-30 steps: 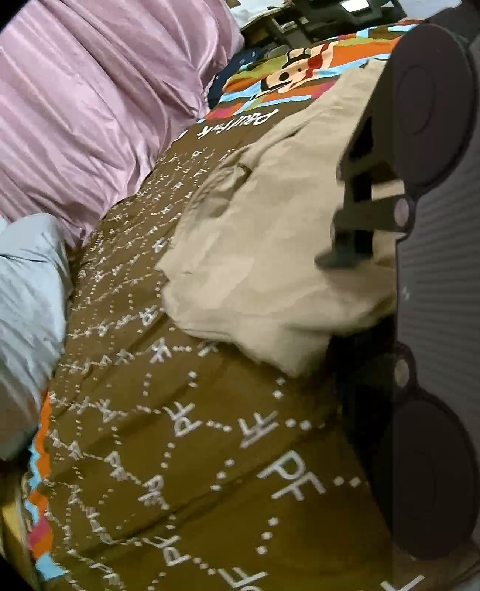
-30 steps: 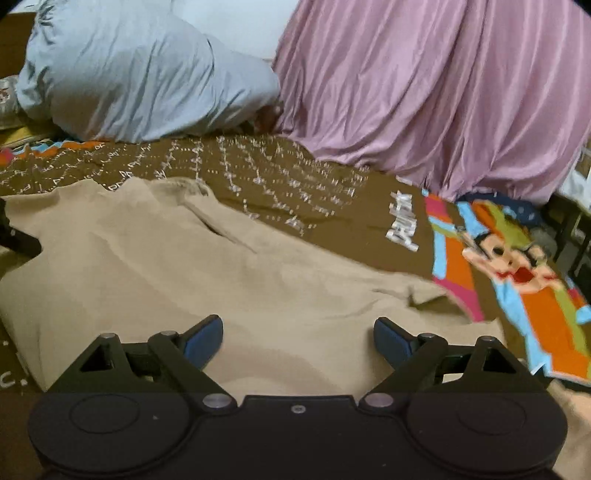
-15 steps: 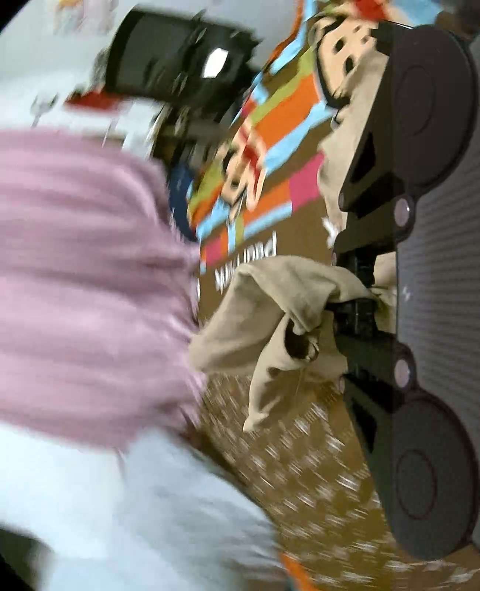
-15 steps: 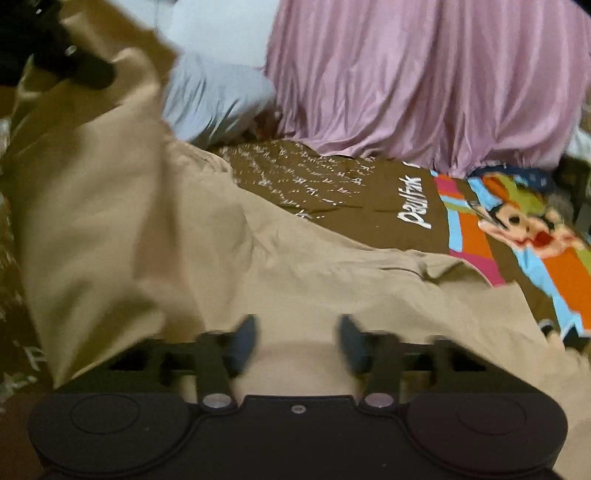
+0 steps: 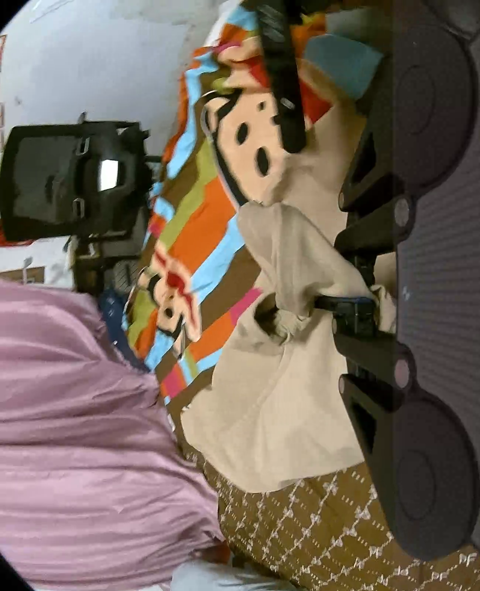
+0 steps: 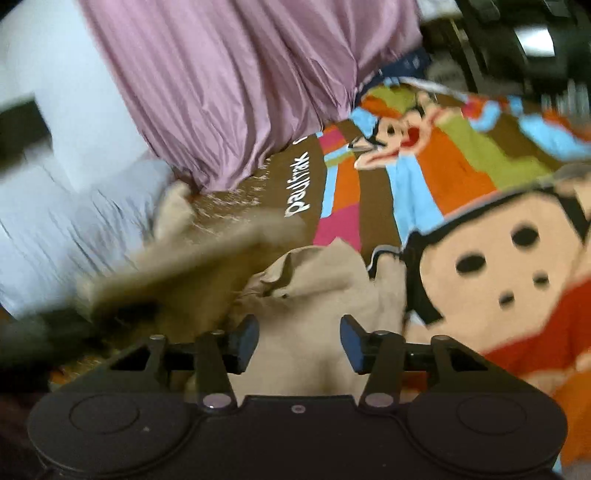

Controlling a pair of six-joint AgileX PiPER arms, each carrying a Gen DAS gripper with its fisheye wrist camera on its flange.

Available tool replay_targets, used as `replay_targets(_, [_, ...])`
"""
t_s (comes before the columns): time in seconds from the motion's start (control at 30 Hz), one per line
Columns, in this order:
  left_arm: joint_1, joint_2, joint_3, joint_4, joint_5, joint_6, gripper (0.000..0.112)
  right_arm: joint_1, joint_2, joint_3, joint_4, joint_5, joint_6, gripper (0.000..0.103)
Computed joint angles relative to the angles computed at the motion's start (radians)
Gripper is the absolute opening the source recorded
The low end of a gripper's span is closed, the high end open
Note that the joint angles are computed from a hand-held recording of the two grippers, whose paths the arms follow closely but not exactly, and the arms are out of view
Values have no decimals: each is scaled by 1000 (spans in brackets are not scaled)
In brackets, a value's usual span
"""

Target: Fold large clothes

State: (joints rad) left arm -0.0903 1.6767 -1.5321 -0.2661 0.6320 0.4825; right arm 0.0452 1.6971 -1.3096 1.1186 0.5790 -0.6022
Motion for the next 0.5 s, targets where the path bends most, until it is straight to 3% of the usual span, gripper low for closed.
replay_targets(0.13, [-12, -24, 62, -9, -33, 28, 3, -109, 81, 40, 317, 205, -113, 59])
replay_targets(0.23, [-3, -43, 78, -39, -22, 78, 3, -106, 162, 1, 439, 266, -140, 77])
replay_targets(0.3, [-9, -59, 102, -45, -30, 102, 3, -85, 210, -52, 468, 239, -130, 77])
replay_targets(0.33, [-17, -59, 104, -38, -34, 106, 3, -73, 226, -84, 458, 197, -114, 71])
replay_targets(0.43, [-70, -61, 121, 52, -63, 42, 3, -48, 272, -196, 356, 116, -38, 31])
replay_targets(0.5, [-114, -53, 122, 137, -77, -41, 3, -46, 297, -259, 288, 118, -29, 25])
